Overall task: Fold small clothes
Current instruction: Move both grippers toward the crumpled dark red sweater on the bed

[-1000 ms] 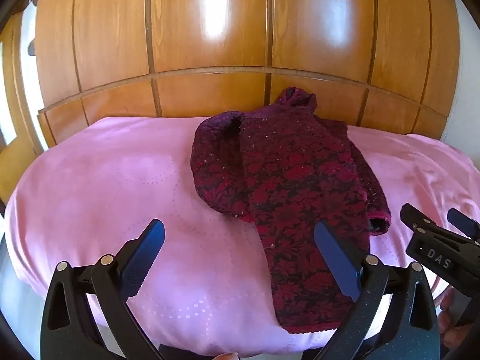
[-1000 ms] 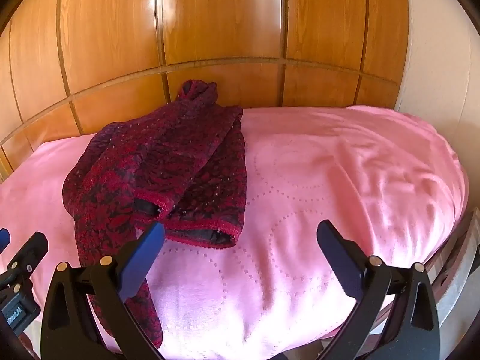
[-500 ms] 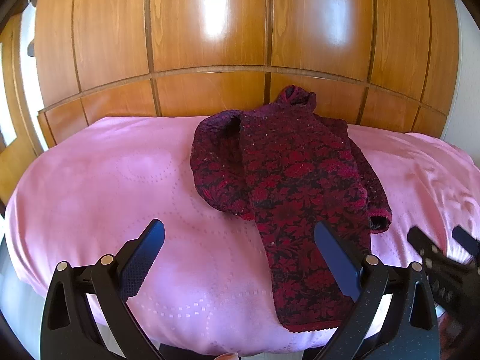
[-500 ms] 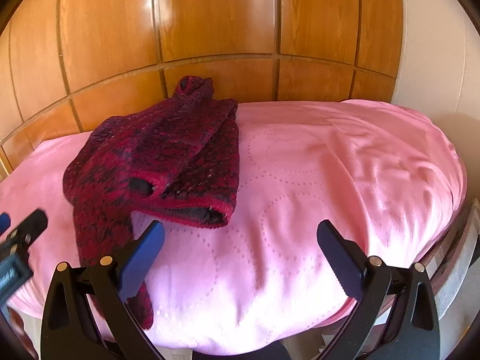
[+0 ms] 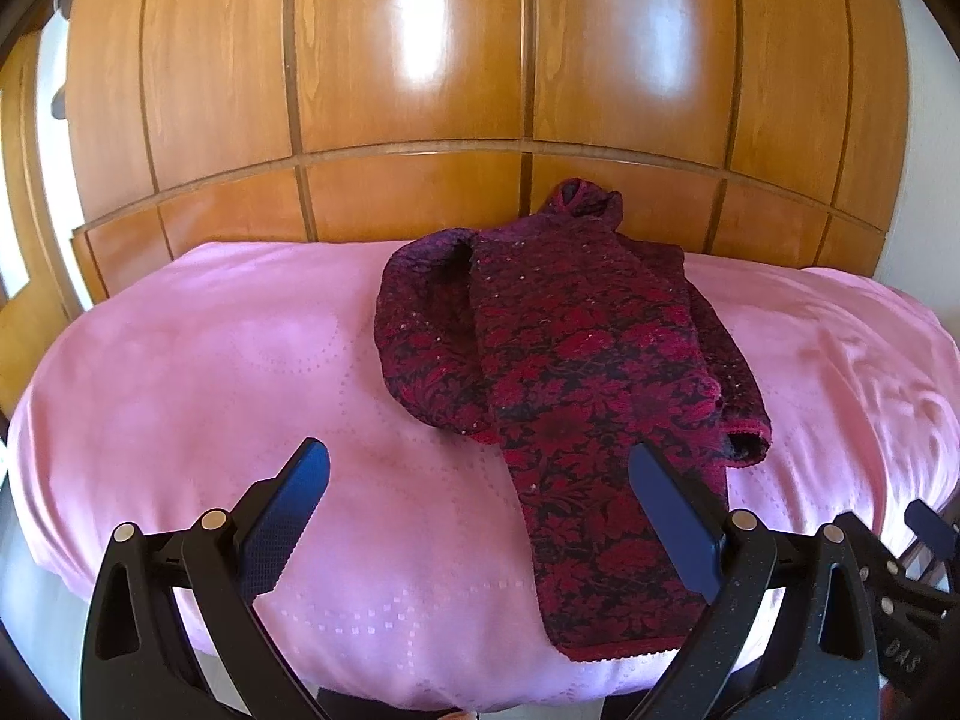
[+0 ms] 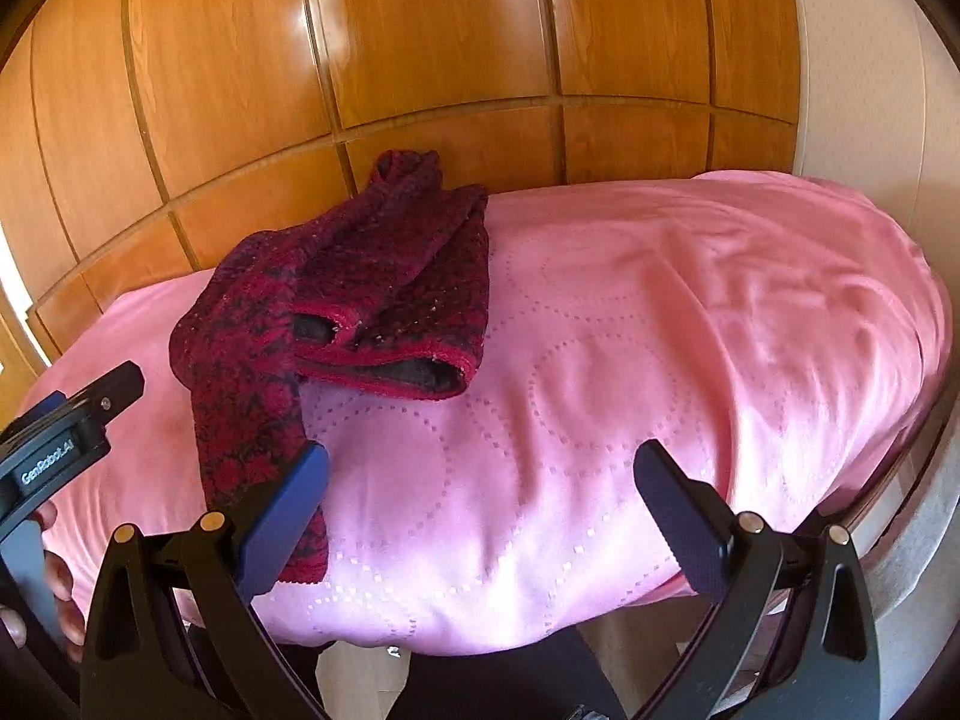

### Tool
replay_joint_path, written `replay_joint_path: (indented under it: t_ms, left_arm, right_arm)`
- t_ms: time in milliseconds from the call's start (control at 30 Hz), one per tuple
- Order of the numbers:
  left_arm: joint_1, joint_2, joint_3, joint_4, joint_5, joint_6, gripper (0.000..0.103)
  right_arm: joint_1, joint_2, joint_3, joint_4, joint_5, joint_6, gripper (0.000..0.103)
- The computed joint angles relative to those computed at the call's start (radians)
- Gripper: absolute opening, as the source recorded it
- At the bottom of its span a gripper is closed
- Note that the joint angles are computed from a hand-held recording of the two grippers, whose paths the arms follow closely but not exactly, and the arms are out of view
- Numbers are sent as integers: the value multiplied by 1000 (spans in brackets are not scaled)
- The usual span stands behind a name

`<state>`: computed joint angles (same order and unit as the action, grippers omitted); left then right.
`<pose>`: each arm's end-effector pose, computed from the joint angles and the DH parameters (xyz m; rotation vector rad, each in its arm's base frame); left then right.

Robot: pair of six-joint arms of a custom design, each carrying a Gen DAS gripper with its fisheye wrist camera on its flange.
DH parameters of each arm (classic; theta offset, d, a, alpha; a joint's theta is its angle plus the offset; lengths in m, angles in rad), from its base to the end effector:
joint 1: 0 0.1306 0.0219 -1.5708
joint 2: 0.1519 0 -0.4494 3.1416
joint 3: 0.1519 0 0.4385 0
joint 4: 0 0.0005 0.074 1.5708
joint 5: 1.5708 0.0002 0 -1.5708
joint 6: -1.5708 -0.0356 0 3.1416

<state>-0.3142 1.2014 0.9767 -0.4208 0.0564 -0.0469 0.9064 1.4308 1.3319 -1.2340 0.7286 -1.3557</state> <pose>0.4175 -0.1383 0.4056 0.4300 2.1812 -0.2099 0.3194 0.3686 0.4389 0.6368 2.2993 -0.1292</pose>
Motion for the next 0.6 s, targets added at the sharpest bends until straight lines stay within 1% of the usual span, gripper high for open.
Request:
replay_joint_path:
  t_ms: [67,167,233,367,600]
  left_arm:
    - [1,0,-1,3,3,5,99]
    - [2,6,7,-14,14,9,99]
    - [1,8,9,-16,15,3,99]
    - [-1,9,11,-23,25,-10,99]
    - [-17,11,14,-33,38,-38,99]
  right_arm:
    - [-6,-4,-3,-4,3,-4,101]
    - [-19,-8,-10,-1,-16,-4,101]
    - [-23,-7,-12,1,-26,-2,101]
    - [-28,-2,-8,-14,-22,-6,101]
    - [-44,-20,-26,-36,-29,-69,101]
